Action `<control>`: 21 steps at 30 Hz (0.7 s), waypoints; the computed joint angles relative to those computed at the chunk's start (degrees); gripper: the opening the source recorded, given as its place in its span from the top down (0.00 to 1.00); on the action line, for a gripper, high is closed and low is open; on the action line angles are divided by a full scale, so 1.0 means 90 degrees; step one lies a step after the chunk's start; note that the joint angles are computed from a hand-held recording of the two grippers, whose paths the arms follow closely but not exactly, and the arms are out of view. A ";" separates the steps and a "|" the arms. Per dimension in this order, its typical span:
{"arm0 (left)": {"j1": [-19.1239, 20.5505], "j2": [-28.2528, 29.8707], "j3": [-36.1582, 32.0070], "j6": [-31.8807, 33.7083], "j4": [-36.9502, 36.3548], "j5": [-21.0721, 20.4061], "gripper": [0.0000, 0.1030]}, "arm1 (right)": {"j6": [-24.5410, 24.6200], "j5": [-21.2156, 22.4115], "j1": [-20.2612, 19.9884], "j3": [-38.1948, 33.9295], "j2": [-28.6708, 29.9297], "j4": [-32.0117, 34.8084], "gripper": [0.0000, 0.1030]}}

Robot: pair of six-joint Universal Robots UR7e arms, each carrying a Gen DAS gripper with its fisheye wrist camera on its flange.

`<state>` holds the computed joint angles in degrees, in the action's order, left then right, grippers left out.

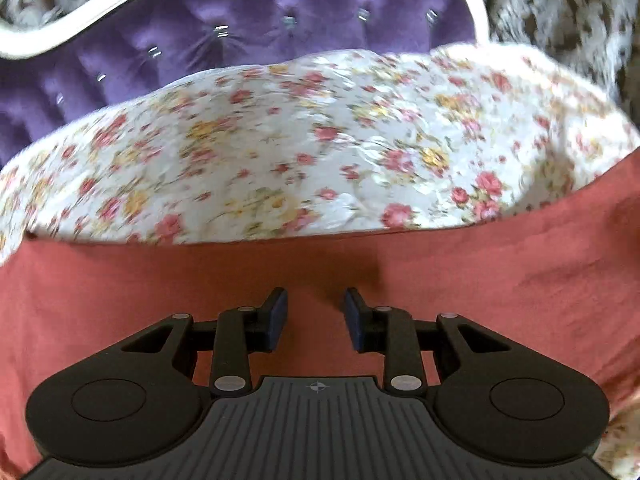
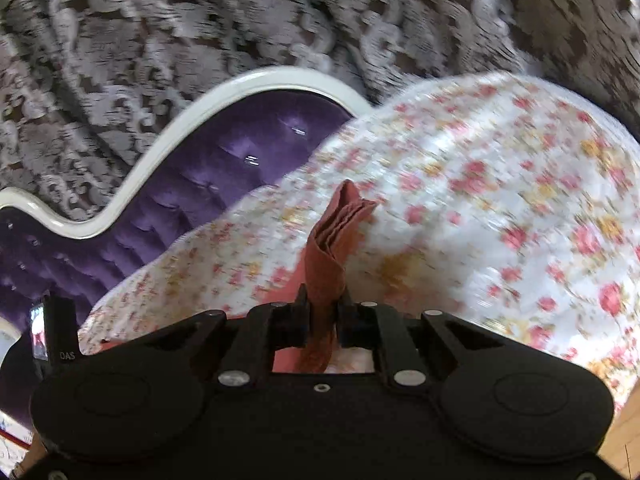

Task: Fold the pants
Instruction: 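Grasp the trouser edge with the right gripper and lift it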

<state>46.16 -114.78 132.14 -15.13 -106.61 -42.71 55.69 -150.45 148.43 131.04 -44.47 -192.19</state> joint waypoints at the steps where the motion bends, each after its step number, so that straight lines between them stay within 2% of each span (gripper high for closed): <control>1: 0.0001 -0.0158 -0.0055 -0.0076 0.0210 0.0043 0.71 | -0.0106 -0.0019 0.0056 -0.0174 0.0027 0.0129 0.81; 5: 0.0080 -0.0873 -0.0268 -0.0174 0.1027 0.0331 0.71 | -0.0890 0.0129 0.0223 -0.1055 0.0445 0.0131 0.81; 9: 0.0401 -0.1367 -0.0686 -0.0094 0.1595 0.0560 0.71 | -0.1931 0.0835 0.0216 -0.2151 0.1197 -0.0191 0.81; 12: 0.0722 -0.1621 -0.0995 0.0099 0.1891 0.0965 0.71 | -0.2472 0.1498 0.0135 -0.2984 0.1832 -0.0184 0.81; 17: 0.1178 -0.1892 -0.1424 0.0455 0.1982 0.1505 0.71 | -0.2914 0.2307 -0.0003 -0.4434 0.2964 0.0559 0.81; 21: 0.1699 -0.1880 -0.1692 0.0838 0.1513 0.1500 0.71 | -0.3061 0.2812 -0.0080 -0.5309 0.3670 0.1279 0.81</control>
